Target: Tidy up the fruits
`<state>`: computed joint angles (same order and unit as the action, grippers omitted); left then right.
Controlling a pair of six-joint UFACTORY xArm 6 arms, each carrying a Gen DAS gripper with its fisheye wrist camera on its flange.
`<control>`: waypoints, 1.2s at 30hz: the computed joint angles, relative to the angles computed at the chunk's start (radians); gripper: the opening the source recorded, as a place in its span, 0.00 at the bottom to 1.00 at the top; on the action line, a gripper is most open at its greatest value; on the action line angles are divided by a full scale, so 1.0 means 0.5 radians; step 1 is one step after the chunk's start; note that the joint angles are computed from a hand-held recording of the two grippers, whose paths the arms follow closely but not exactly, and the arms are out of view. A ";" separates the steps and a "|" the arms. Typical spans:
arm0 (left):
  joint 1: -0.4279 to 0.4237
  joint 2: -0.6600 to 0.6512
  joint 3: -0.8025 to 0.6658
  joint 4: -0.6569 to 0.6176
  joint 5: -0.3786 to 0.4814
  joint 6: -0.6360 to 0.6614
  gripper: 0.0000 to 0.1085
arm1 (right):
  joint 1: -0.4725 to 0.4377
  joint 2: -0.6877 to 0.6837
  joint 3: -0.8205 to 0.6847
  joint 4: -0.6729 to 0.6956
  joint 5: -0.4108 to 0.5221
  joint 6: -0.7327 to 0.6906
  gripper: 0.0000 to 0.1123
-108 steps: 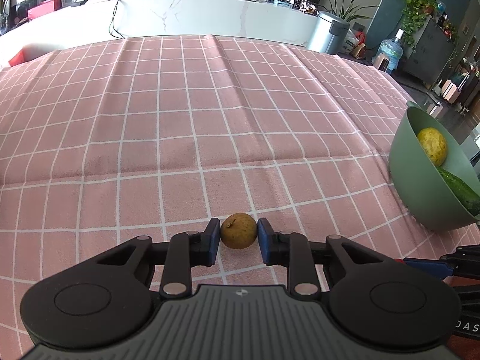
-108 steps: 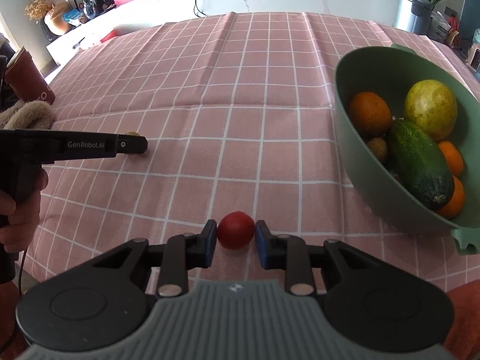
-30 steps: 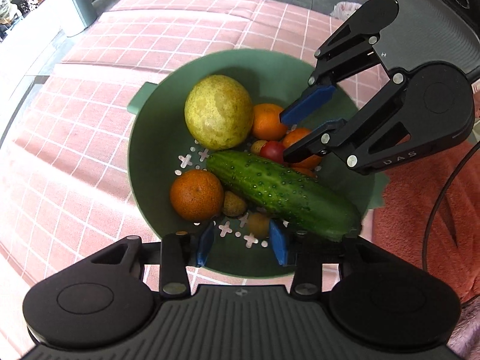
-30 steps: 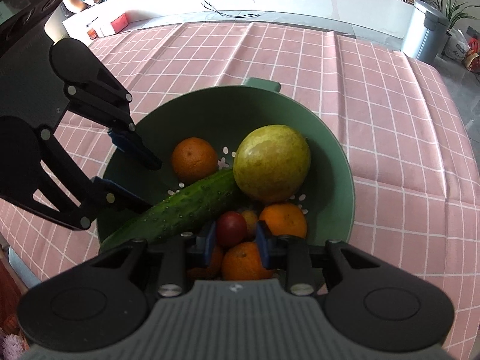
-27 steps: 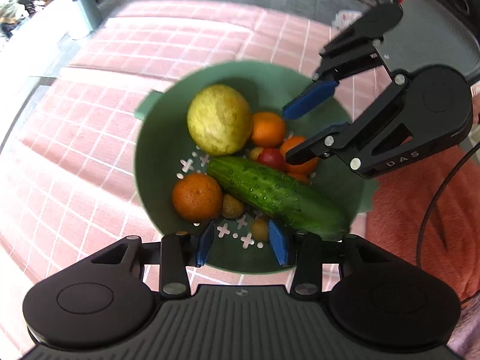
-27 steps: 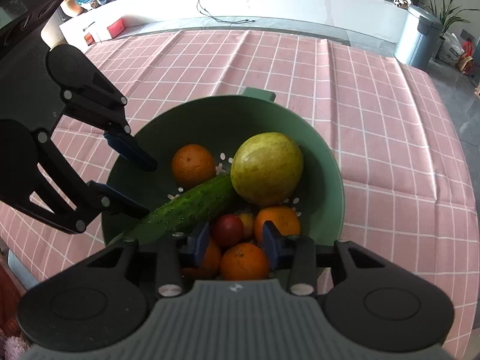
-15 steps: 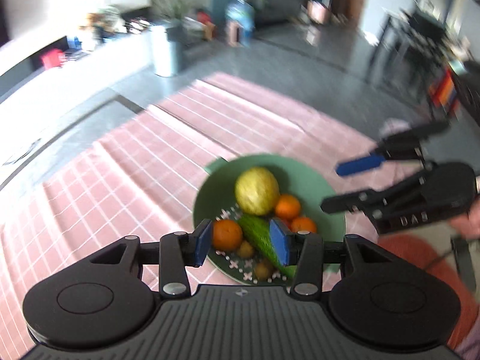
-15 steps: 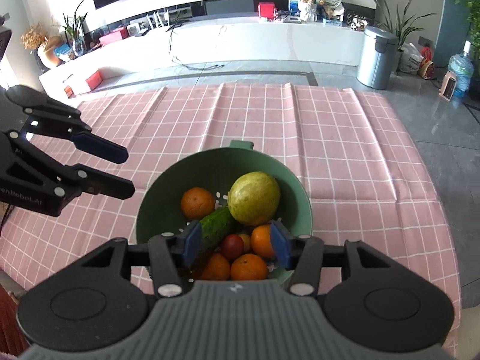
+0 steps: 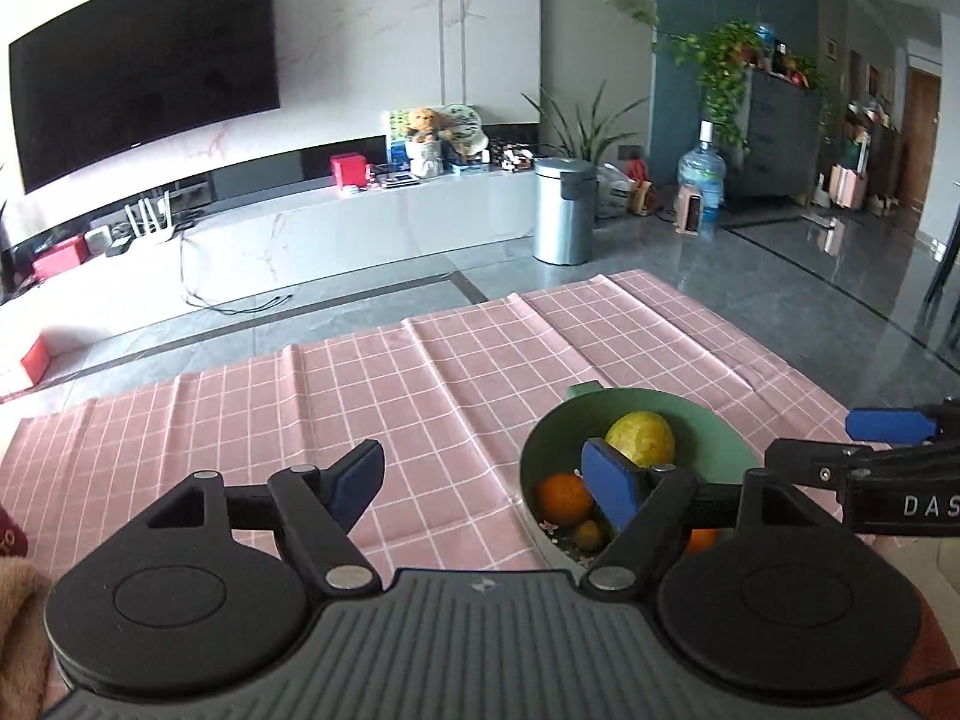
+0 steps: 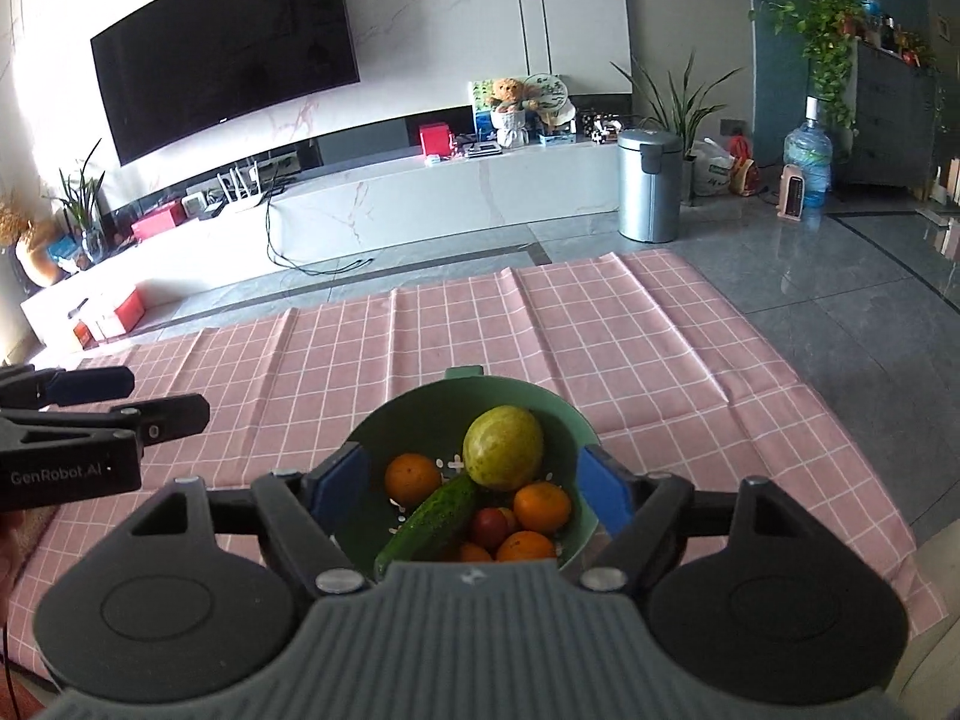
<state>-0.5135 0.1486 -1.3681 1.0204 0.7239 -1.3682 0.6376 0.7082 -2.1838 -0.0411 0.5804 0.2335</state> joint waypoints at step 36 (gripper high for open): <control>-0.275 -0.044 0.287 -0.247 0.359 -0.399 0.82 | 0.075 -0.511 1.202 -0.625 -0.701 0.403 0.77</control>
<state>-0.6512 0.1266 -1.2245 0.8969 0.9037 -1.5679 0.6749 0.4526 -1.5826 -0.3534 0.2298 0.4349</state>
